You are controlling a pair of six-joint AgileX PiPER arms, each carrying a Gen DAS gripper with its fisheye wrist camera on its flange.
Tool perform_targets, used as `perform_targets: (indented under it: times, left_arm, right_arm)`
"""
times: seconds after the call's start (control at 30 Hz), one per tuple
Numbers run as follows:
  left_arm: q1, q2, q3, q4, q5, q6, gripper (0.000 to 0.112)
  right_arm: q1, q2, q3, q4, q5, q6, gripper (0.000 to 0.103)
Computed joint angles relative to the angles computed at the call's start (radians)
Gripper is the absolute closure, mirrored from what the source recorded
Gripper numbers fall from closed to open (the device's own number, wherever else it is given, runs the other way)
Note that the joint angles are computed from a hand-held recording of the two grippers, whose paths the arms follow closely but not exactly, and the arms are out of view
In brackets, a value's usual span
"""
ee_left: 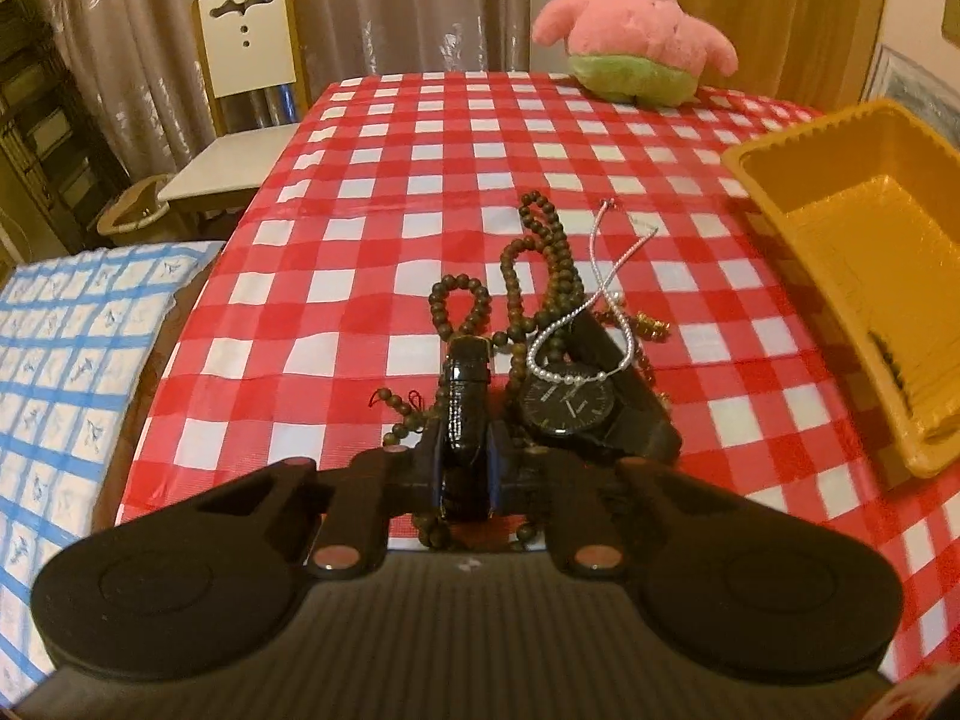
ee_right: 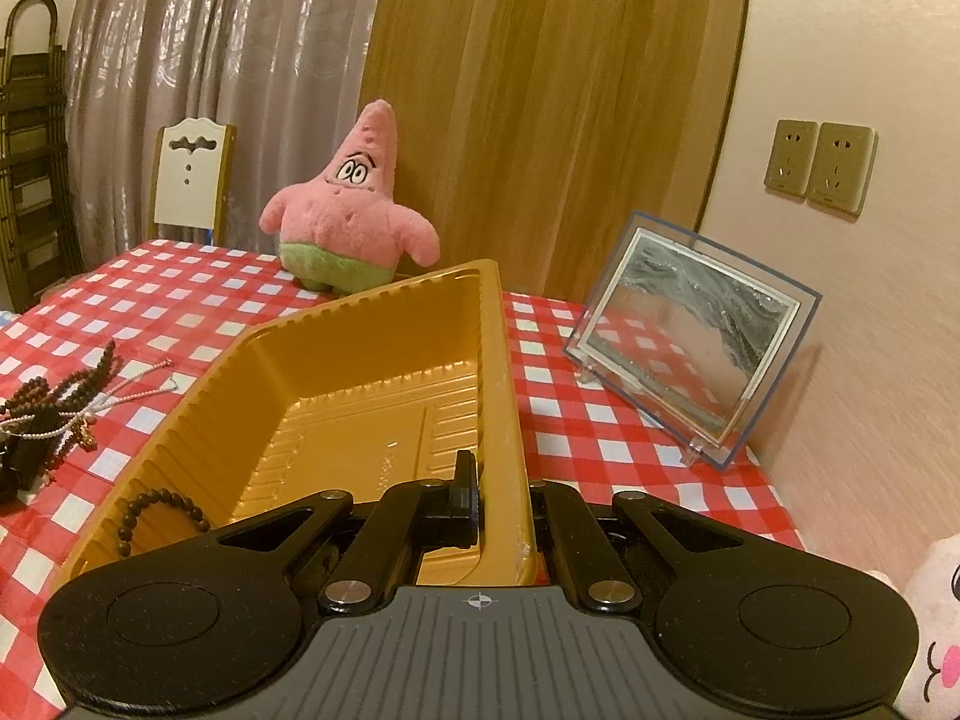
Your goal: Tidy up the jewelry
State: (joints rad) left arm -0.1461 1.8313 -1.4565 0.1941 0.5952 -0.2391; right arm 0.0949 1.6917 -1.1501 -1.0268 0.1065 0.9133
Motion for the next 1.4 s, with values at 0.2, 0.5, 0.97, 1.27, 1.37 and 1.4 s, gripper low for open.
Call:
perform_targets:
  times: [0.2,0.5,0.97,1.27,1.37,1.4]
  left_arm:
    - [0.052,-0.059,-0.012,-0.176,0.014,0.109,0.1]
    - [0.002,-0.117,-0.059,-0.297,0.025,0.186,0.1]
    - [-0.172,0.103,-0.281,-0.663,0.081,0.374,0.1]
    - [-0.226,0.217,-0.364,-0.675,0.144,0.323,0.099]
    - [-0.22,0.189,-0.326,-0.737,0.124,0.362,0.098]
    - [-0.213,0.181,-0.324,-0.758,0.124,0.386,0.094]
  right_arm:
    - [-0.004,-0.002,-0.002,0.096,-0.003,-0.095,0.1]
    - [-0.004,-0.005,-0.003,0.187,-0.008,-0.19,0.1]
    - [0.001,-0.011,-0.006,0.29,-0.008,-0.31,0.1]
    - [0.003,-0.016,0.001,0.293,-0.009,-0.317,0.1]
    - [0.003,-0.018,0.005,0.326,-0.007,-0.348,0.1]
    - [0.003,-0.017,0.004,0.345,-0.005,-0.366,0.1]
